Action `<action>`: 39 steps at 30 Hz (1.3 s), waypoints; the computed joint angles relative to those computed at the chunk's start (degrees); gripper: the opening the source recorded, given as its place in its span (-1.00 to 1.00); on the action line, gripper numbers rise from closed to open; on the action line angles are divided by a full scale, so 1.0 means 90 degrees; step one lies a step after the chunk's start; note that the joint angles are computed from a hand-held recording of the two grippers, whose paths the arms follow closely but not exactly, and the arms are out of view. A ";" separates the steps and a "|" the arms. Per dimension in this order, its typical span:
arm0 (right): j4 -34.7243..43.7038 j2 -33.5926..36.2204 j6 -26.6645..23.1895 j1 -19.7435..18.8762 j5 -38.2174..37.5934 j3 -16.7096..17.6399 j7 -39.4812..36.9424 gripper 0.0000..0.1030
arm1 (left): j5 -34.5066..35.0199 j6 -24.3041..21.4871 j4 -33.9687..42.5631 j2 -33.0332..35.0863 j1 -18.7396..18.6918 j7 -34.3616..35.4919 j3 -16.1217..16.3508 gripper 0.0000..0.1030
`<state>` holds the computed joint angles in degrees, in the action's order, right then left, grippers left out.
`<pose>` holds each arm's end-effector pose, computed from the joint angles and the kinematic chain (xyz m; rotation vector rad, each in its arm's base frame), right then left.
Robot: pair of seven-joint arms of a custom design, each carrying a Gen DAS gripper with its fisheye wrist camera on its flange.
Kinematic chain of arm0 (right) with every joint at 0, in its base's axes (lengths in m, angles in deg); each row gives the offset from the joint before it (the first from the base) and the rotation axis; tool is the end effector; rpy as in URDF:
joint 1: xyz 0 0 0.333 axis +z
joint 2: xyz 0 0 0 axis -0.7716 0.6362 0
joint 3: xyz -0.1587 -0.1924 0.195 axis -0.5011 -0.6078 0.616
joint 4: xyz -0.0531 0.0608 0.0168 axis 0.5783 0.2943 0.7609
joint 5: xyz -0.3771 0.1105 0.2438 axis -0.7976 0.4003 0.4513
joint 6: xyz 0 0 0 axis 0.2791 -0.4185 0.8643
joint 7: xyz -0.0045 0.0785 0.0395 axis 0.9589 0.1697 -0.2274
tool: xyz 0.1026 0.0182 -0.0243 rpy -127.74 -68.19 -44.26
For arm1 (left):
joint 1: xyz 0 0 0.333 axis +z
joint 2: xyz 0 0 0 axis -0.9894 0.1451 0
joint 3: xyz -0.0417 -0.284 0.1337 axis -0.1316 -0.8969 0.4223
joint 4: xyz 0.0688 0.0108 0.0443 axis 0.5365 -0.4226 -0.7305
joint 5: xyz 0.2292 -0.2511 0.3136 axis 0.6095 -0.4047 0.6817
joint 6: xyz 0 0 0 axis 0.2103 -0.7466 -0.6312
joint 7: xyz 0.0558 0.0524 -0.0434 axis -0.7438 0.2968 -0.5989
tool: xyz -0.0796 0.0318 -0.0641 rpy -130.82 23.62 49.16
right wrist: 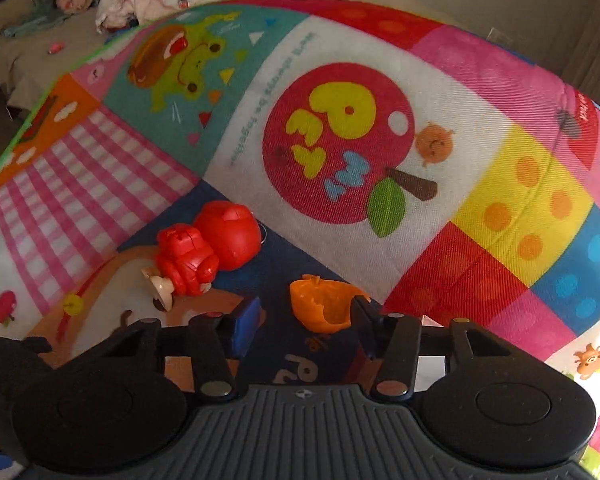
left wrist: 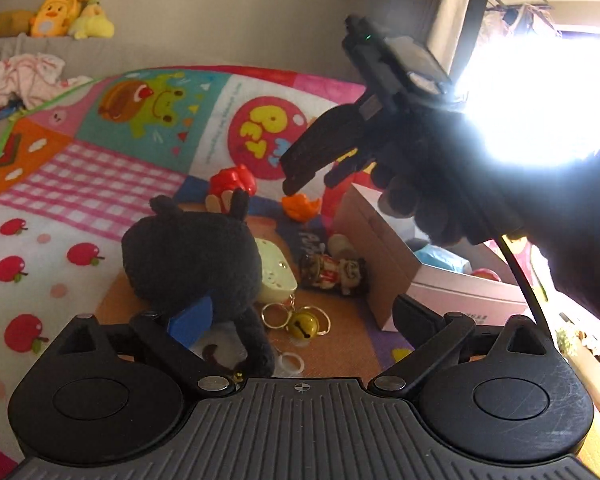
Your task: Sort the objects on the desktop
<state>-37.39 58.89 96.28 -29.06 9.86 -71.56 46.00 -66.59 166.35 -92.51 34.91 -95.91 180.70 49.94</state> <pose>0.6431 0.2848 0.5135 -2.0668 1.7966 -0.8852 0.4595 -0.1117 0.4471 -1.3615 2.0443 -1.5483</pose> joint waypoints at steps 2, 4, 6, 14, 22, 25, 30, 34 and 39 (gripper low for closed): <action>0.0241 0.0265 -0.0310 0.0041 -0.0050 -0.0001 -0.0146 -0.55 | 0.0025 -0.0043 0.0021 0.0035 0.0015 -0.0122 0.0029 0.94; 0.0354 0.0362 -0.0560 0.0076 0.0120 -0.0005 -0.0315 -0.79 | 0.0029 -0.0108 0.0019 0.0034 0.0025 -0.0152 0.0057 0.94; 0.0115 0.0147 -0.0400 0.0092 0.0154 -0.0009 -0.0364 -0.83 | -0.0046 -0.0153 -0.0031 -0.0032 0.0020 -0.0007 0.0064 0.94; -0.2045 -0.2267 0.0959 -0.0088 0.1514 0.0283 -0.0774 -0.90 | -0.0131 -0.0155 -0.0065 -0.0070 0.0057 0.0103 0.0010 0.94; -0.3828 -0.4540 0.0395 0.0124 0.3162 0.0540 -0.1719 -0.76 | -0.0157 0.0182 -0.0036 -0.0050 0.0026 0.0141 -0.0149 0.94; -0.3863 -0.4567 0.0532 -0.0181 0.3086 0.0695 -0.1512 -0.74 | -0.0174 0.0361 -0.0031 -0.0044 -0.0028 0.0263 -0.0222 0.94; -0.3033 -0.3435 0.0873 -0.0558 0.3285 0.0531 -0.1239 -0.63 | -0.0301 0.0365 -0.0044 -0.0056 -0.0041 0.0434 -0.0215 0.94; -0.1848 -0.2068 0.0587 -0.0943 0.2060 0.0822 -0.0560 -0.63 | -0.0245 0.0135 -0.0029 -0.0023 -0.0004 0.0266 -0.0097 0.95; -0.0258 -0.0471 -0.0505 -0.0686 0.1147 0.0592 0.0193 -0.81 | -0.0230 -0.0069 -0.0033 -0.0023 0.0057 0.0118 -0.0021 0.95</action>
